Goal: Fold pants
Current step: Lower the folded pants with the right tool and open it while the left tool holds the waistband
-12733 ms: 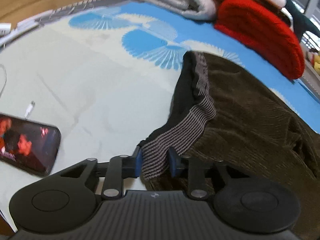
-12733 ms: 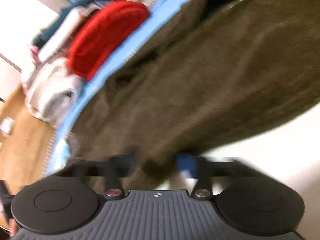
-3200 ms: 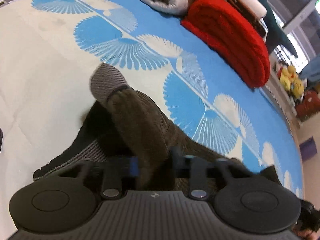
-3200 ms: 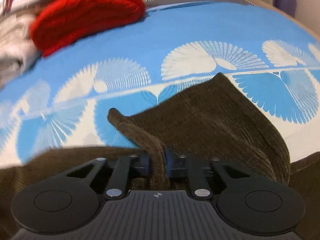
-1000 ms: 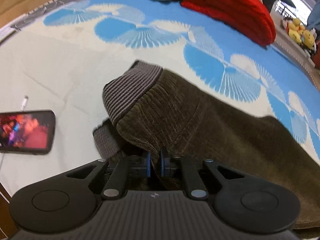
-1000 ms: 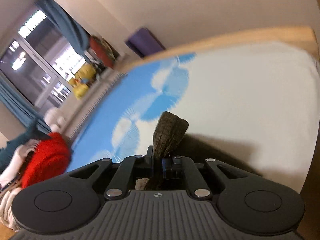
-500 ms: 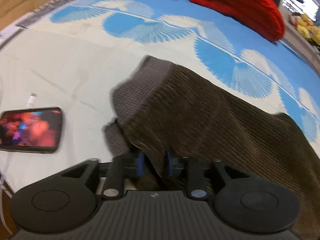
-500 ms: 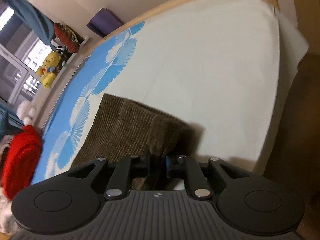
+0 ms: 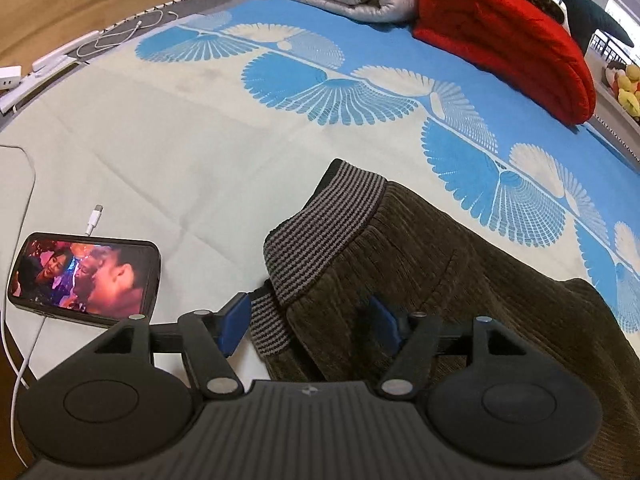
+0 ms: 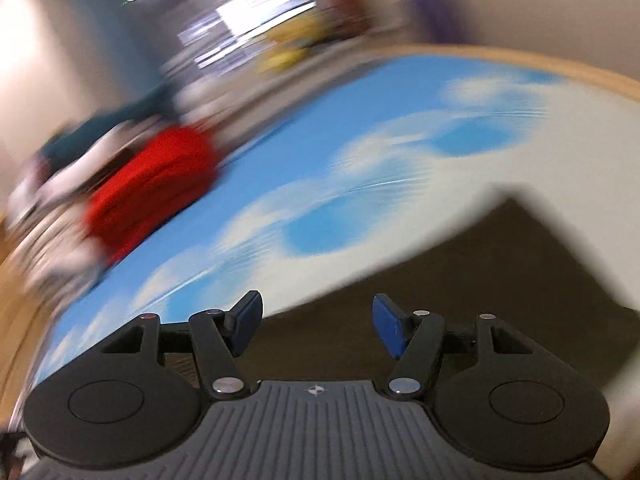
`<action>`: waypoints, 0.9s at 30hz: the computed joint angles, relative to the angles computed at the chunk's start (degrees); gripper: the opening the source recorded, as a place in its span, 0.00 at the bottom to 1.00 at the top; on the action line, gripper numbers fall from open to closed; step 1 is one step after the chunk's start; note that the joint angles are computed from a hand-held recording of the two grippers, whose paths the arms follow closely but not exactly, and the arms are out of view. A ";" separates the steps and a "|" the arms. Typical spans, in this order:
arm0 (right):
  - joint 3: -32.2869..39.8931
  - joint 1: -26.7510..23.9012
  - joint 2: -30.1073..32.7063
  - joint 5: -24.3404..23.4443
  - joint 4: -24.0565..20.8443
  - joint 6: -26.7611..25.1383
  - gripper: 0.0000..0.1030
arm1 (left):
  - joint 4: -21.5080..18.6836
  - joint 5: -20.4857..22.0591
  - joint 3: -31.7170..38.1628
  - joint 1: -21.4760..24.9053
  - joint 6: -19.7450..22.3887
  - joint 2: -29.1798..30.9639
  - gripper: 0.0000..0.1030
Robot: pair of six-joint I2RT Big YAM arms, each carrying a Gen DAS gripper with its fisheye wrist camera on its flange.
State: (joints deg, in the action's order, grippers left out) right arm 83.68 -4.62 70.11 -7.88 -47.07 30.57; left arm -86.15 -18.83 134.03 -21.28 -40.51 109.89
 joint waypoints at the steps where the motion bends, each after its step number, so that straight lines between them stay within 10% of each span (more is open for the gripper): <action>1: 2.77 2.47 3.17 -1.97 0.44 -1.06 0.57 | -0.13 0.13 0.32 0.06 0.00 0.26 0.69; 5: 15.32 10.76 16.85 -5.75 -0.21 -4.64 0.31 | -0.03 0.71 1.13 0.43 0.95 1.30 0.69; 14: 36.65 20.61 38.50 -2.62 -3.90 -7.22 0.30 | 0.49 2.49 3.00 2.14 4.60 3.11 0.69; 22: 40.64 23.84 42.81 -4.05 -8.58 -21.17 0.30 | 0.35 4.75 3.95 2.86 3.96 3.84 0.69; 27: 42.01 21.99 43.71 -10.78 -8.30 -12.35 0.30 | 0.43 4.23 3.90 2.52 4.40 3.73 0.69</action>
State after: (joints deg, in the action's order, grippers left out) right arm 125.69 17.37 113.82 -18.66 -55.37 18.22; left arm -85.72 -14.60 137.93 -18.76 -36.11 113.62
